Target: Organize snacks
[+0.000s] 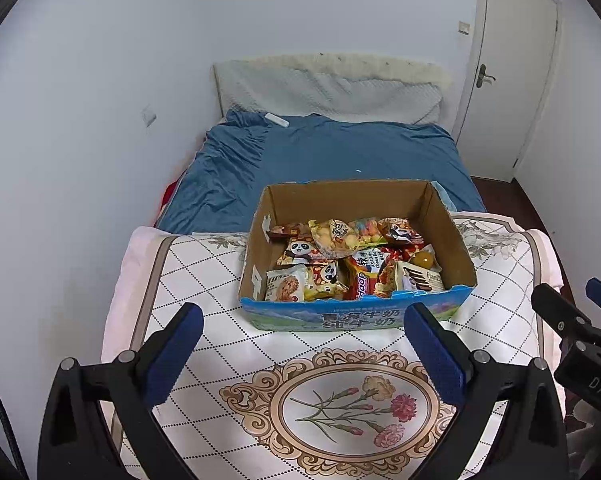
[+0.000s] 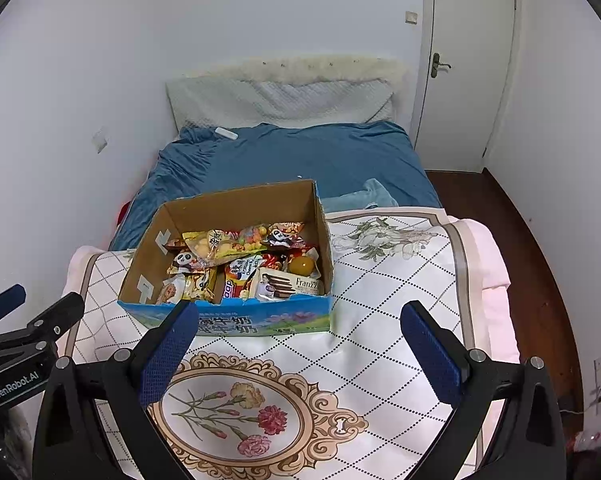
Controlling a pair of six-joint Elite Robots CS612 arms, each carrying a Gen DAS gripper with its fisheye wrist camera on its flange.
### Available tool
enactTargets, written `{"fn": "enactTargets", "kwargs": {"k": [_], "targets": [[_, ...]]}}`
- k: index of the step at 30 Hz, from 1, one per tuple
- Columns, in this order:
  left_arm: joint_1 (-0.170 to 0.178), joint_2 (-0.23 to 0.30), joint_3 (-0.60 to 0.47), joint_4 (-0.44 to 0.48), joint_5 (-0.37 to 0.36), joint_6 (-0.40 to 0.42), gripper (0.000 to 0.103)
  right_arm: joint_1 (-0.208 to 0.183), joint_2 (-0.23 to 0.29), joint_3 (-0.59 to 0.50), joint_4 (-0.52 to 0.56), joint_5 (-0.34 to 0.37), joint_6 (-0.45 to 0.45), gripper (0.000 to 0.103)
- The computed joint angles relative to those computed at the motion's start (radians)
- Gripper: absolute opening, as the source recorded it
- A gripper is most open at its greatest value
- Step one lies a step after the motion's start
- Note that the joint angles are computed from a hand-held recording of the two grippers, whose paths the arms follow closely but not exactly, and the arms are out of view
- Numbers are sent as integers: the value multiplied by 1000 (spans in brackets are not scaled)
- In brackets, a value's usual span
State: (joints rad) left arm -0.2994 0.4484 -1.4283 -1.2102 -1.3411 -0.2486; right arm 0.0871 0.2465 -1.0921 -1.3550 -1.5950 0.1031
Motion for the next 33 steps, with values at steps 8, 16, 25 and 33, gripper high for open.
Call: {"fn": "enactTargets", "kwargs": {"k": [8,16,25,33], "targets": [[-5,2,-7,-3,6,11,103,-2,-2,-5,3,6,1,103],[-5,-1,-5,-7,3,15,103,-1,-5,-4,1,0,-6,103],[-5,-5,-5,-4,-5,18,103,0,-10,2,-3,-1,-6,103],[-4,-6,-7,-4,-13,21,103,1,-14,2,1,-2,4,103]]}}
